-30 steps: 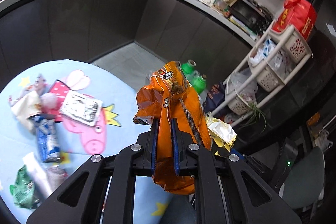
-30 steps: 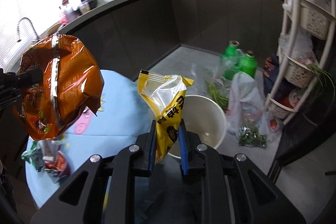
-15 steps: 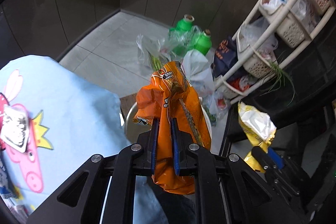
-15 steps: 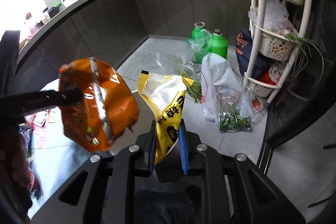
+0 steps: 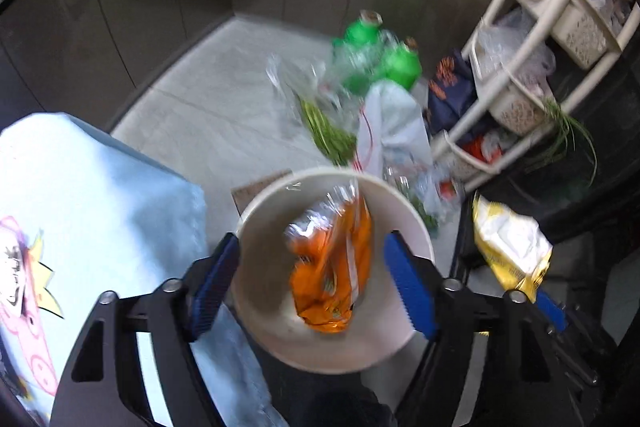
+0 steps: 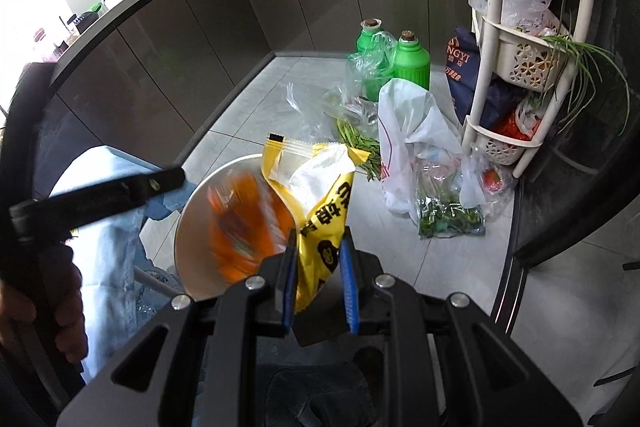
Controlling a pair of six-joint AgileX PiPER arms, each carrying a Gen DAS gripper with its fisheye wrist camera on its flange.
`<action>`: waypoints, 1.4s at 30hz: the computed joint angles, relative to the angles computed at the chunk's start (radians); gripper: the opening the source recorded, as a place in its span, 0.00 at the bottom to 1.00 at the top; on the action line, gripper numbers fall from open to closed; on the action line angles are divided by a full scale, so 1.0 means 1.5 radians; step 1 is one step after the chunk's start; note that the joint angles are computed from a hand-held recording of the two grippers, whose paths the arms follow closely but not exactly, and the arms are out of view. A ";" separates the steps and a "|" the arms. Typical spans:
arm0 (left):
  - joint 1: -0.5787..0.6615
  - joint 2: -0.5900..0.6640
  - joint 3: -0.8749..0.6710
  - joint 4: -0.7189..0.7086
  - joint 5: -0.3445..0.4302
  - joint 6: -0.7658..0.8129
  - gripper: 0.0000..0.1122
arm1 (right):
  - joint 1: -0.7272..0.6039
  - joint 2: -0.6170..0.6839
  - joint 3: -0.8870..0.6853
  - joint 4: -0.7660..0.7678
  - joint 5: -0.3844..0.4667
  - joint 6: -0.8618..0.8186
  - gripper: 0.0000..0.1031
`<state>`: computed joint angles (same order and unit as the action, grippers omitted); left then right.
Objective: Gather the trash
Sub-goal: 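Carry both wrappers over the white bucket and open both grippers to drop them, then move both tools back over the trash pile on the table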
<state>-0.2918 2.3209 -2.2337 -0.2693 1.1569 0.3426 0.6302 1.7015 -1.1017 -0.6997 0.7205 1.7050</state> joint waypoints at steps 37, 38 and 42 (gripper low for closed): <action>0.178 -0.295 0.179 -0.065 -0.037 -0.002 0.84 | 0.115 -0.031 -0.116 -0.120 0.040 -0.049 0.97; 0.202 -0.310 0.187 -0.073 -0.022 0.002 0.84 | 0.126 -0.027 -0.135 -0.117 0.052 -0.060 0.97; 0.302 -0.369 0.240 -0.120 0.008 0.044 0.84 | 0.178 0.000 -0.227 -0.098 0.106 -0.117 0.97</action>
<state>0.1606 1.7679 -1.8742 -0.4500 1.1689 0.4091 0.8972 1.7010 -1.4416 -0.8462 0.8790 1.5298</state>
